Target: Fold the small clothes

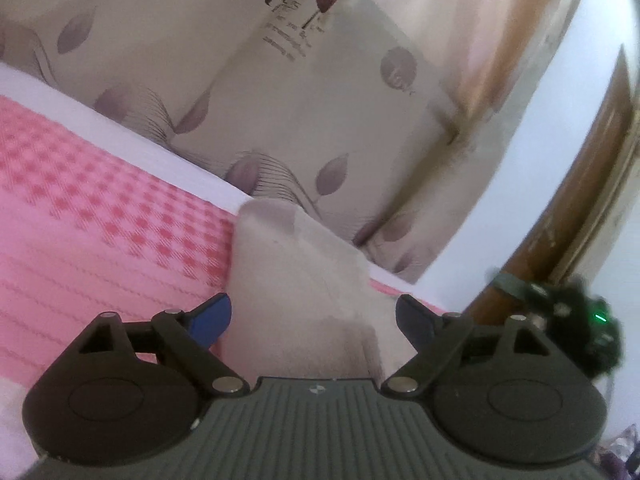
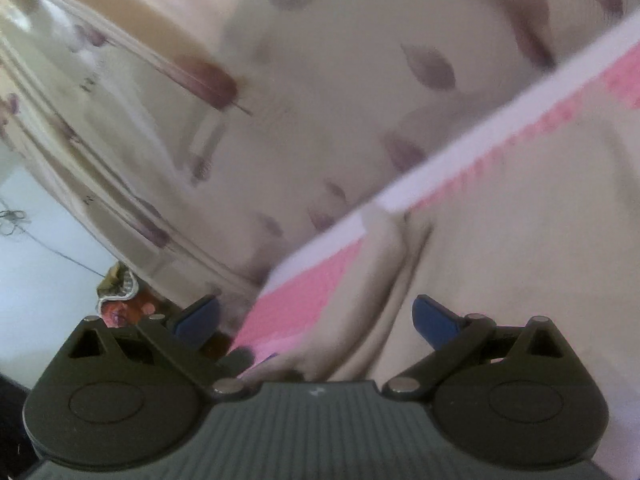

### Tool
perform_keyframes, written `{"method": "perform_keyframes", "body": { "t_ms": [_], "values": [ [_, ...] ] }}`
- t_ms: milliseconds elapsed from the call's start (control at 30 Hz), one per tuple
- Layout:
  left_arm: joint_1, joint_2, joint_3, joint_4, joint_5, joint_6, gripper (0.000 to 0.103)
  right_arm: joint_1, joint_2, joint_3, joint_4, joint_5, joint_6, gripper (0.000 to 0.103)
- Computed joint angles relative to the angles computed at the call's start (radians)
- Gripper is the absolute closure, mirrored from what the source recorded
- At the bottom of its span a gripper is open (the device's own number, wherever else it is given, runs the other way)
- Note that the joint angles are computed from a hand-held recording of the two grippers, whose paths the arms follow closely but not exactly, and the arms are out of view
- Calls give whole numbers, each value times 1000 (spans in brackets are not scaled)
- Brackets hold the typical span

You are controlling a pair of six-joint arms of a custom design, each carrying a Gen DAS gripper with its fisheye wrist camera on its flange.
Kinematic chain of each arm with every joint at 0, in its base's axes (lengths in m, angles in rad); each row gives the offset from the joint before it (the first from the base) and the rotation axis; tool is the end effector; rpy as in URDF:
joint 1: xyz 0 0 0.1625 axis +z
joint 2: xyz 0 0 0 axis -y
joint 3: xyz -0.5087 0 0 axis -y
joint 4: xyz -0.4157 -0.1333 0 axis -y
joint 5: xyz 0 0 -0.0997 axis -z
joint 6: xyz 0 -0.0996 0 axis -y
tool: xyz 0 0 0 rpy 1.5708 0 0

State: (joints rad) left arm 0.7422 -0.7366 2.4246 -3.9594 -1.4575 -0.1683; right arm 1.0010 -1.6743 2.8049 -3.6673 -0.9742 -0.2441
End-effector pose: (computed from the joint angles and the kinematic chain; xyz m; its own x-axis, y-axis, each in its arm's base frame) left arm -0.2474 -0.4230 0.0800 -0.8094 0.5868 0.0228 0.4339 0.6238 -0.6501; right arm 0.0250 -0.3118 0.3276 -0.9920 -0.0603 -0.1112 0.0691 0.4784 -0.8754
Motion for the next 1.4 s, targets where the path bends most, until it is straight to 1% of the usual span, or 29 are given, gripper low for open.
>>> {"method": "perform_keyframes", "body": {
  "t_ms": [33, 67, 100, 133, 167, 200, 233, 267, 300, 333, 400, 467, 533, 600, 633, 700, 833, 900, 967, 1000, 1033, 1067, 1133, 1200, 1267, 1333, 1400],
  "values": [
    [8, 14, 1, -13, -34, -1, 16, 17, 40, -17, -12, -17, 29, 0],
    [11, 23, -2, -15, -54, 1, 16, 15, 63, -29, -16, -18, 52, 0],
    [10, 32, 1, -22, -65, 11, 16, 7, 87, -40, -14, 2, 77, 0],
    [6, 39, 5, -28, -75, 32, 15, -14, 91, -48, 15, 42, 84, 0],
    [4, 44, 5, -27, -89, 56, 15, -21, 106, -53, 21, 62, 94, 0],
    [2, 48, 4, -23, -104, 83, 15, -16, 125, -55, 13, 65, 103, 0],
    [-1, 47, 5, -11, -118, 115, 15, -4, 137, -66, 19, 48, 106, 0],
    [-6, 42, 6, 12, -123, 140, 13, 17, 157, -66, -10, 13, 114, 0],
    [-12, 38, 4, 47, -128, 162, 12, 29, 165, -73, -17, -5, 114, 0],
    [-19, 33, 3, 80, -129, 185, 12, 35, 175, -81, -19, -4, 119, 0],
    [-37, 35, 8, 97, -123, 231, 11, 47, 177, -101, 17, -2, 125, 0],
    [-40, 32, 14, 113, -135, 259, 9, 83, 189, -126, 46, -35, 113, 0],
    [-34, 28, 11, 134, -151, 263, 9, 128, 201, -164, 90, -80, 93, 0],
    [-19, 25, 6, 154, -178, 255, 9, 154, 212, -195, 128, -113, 77, 0],
    [-16, 26, 4, 156, -186, 249, 9, 171, 221, -208, 132, -154, 70, 0],
    [-8, 26, 3, 155, -198, 244, 9, 194, 233, -226, 153, -215, 26, 0],
    [3, 25, 8, 139, -217, 244, 7, 273, 242, -237, 159, -355, -22, 0],
    [11, 29, 16, 108, -226, 234, 5, 276, 230, -242, 188, -365, -32, 0],
    [17, 33, 24, 64, -216, 209, 5, 268, 243, -236, 154, -342, -30, 1],
    [20, 39, 30, 28, -210, 192, 5, 280, 258, -234, 122, -365, -44, 22],
    [18, 40, 34, 0, -202, 176, 5, 310, 285, -233, 64, -431, -65, 45],
    [14, 43, 44, -43, -188, 157, 5, 329, 304, -235, 32, -476, -72, 73],
    [8, 54, 54, -116, -154, 129, 3, 328, 321, -230, -18, -470, -63, 76],
    [-4, 67, 66, -188, -94, 98, 2, 329, 321, -222, -57, -467, -67, 82],
    [-11, 78, 70, -243, -43, 69, 1, 310, 294, -205, -85, -431, -55, 83],
    [-18, 80, 72, -253, 6, 39, 0, 283, 247, -190, -77, -395, -51, 83],
    [-4, 67, 64, -208, -6, 3, 0, 259, 184, -177, -60, -385, -62, 83]
  ]
}}
